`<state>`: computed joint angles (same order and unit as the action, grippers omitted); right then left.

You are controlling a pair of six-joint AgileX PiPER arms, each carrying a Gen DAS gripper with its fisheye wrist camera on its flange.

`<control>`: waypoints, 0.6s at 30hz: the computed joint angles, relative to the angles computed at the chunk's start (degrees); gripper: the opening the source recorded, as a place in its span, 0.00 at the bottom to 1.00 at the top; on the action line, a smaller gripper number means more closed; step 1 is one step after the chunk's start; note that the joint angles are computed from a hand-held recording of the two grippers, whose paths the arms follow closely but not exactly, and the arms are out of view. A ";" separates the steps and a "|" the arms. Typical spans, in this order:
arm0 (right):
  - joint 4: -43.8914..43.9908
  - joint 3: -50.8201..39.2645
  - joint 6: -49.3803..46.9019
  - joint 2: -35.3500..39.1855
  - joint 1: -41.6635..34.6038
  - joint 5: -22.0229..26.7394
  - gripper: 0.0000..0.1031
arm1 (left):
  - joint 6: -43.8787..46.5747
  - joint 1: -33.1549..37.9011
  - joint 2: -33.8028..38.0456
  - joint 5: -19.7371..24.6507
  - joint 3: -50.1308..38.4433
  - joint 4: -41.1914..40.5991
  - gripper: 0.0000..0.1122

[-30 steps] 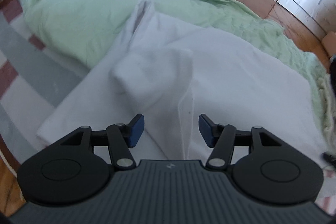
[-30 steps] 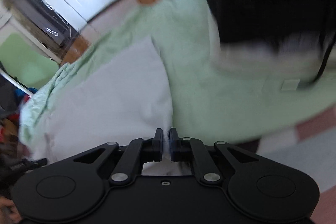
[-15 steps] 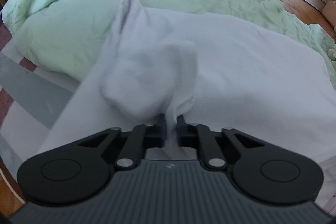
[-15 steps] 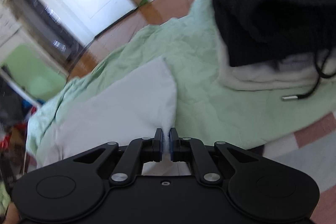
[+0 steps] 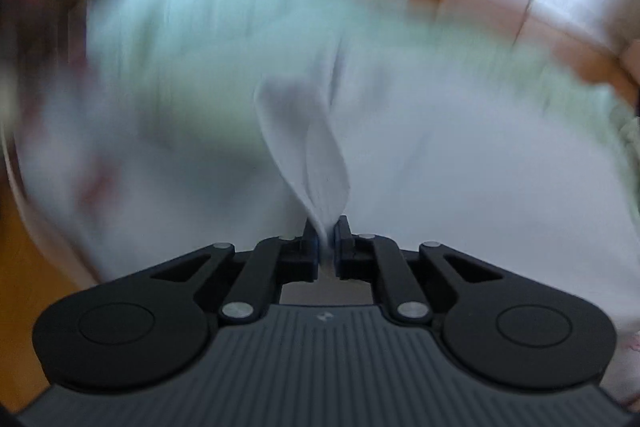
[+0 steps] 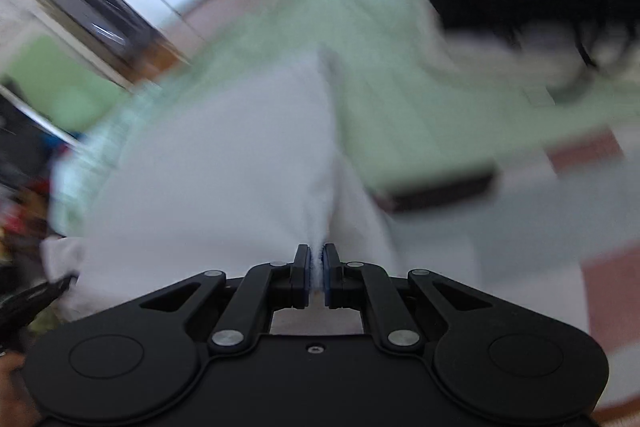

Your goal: Fold clothes

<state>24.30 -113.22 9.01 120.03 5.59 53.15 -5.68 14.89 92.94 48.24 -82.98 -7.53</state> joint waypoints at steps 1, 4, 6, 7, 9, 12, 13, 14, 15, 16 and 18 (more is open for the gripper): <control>-2.99 0.71 1.91 0.41 0.77 0.37 0.08 | -0.53 1.84 0.86 1.60 1.05 -3.66 0.06; -4.98 0.23 3.86 1.56 0.94 1.28 0.08 | 0.25 4.91 2.38 4.20 2.14 -9.29 0.08; -3.81 -1.25 5.12 2.69 0.43 2.23 0.13 | 2.36 4.75 1.91 3.86 1.40 -8.61 0.14; -3.22 -1.96 5.75 3.25 0.18 2.69 0.13 | 3.39 5.36 1.61 3.34 1.41 -9.76 0.16; -1.02 -0.62 4.85 3.02 -0.54 1.91 0.15 | 4.47 6.86 0.98 2.75 1.79 -12.25 0.26; 2.50 2.51 2.16 1.55 -1.68 -1.03 0.08 | 4.73 8.45 0.15 2.25 2.05 -13.31 0.29; 4.35 4.86 -0.32 -0.48 -2.16 -2.79 0.08 | 5.05 8.87 -0.11 2.30 2.09 -13.52 0.29; 3.91 4.92 -1.90 -1.46 -1.82 -3.58 0.08 | 5.76 9.11 -0.34 2.68 2.09 -13.48 0.29; 3.00 3.64 -2.92 -1.87 -1.52 -3.07 0.08 | 6.52 9.42 -0.35 3.35 1.91 -13.62 0.30; 2.16 2.23 -3.99 -2.20 -1.24 -2.52 0.08 | 7.37 9.83 0.03 4.51 1.44 -14.04 0.30; -3.49 -2.11 -2.78 -0.48 0.27 1.43 0.08 | 8.14 10.63 0.29 5.14 1.44 -14.84 0.30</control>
